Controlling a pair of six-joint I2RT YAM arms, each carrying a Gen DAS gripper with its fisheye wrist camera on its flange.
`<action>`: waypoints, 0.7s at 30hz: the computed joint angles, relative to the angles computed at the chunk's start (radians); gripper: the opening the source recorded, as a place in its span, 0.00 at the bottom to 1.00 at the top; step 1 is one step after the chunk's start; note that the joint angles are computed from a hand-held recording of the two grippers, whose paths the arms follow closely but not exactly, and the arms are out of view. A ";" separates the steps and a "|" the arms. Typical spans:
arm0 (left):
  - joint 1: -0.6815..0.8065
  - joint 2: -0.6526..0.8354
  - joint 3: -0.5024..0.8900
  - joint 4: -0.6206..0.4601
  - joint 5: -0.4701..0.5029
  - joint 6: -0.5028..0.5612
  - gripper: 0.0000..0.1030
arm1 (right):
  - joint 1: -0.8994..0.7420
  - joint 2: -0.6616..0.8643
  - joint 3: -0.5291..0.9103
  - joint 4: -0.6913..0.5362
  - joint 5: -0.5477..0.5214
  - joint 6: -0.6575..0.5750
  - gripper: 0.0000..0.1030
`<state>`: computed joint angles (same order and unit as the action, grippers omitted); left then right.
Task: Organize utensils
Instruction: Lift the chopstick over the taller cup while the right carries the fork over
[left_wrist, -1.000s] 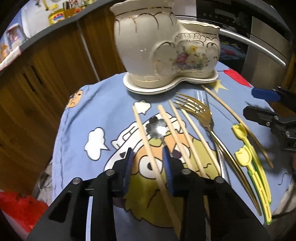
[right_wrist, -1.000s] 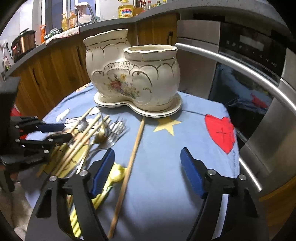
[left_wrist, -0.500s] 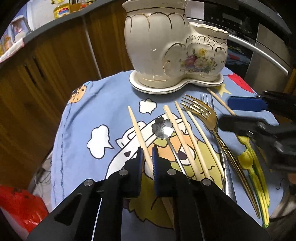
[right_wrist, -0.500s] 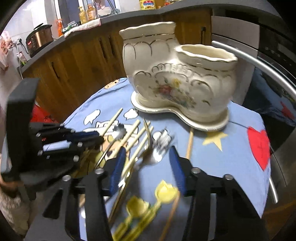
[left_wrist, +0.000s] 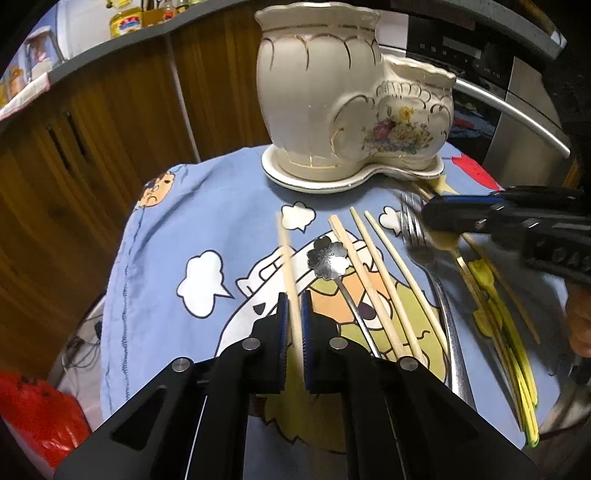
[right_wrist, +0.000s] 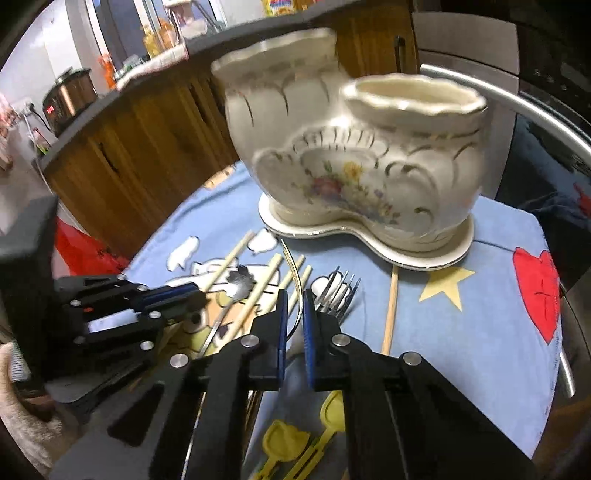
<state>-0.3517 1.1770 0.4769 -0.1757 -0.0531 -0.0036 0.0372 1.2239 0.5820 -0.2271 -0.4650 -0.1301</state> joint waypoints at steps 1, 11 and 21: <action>0.004 -0.016 -0.008 0.001 0.006 0.002 0.06 | -0.022 -0.034 -0.007 -0.013 -0.029 -0.009 0.06; 0.023 -0.231 -0.056 -0.042 0.036 0.000 0.06 | -0.263 -0.298 -0.017 -0.150 -0.290 -0.068 0.03; 0.029 -0.404 -0.055 -0.037 0.090 -0.032 0.06 | -0.394 -0.432 0.003 0.010 -0.357 0.079 0.03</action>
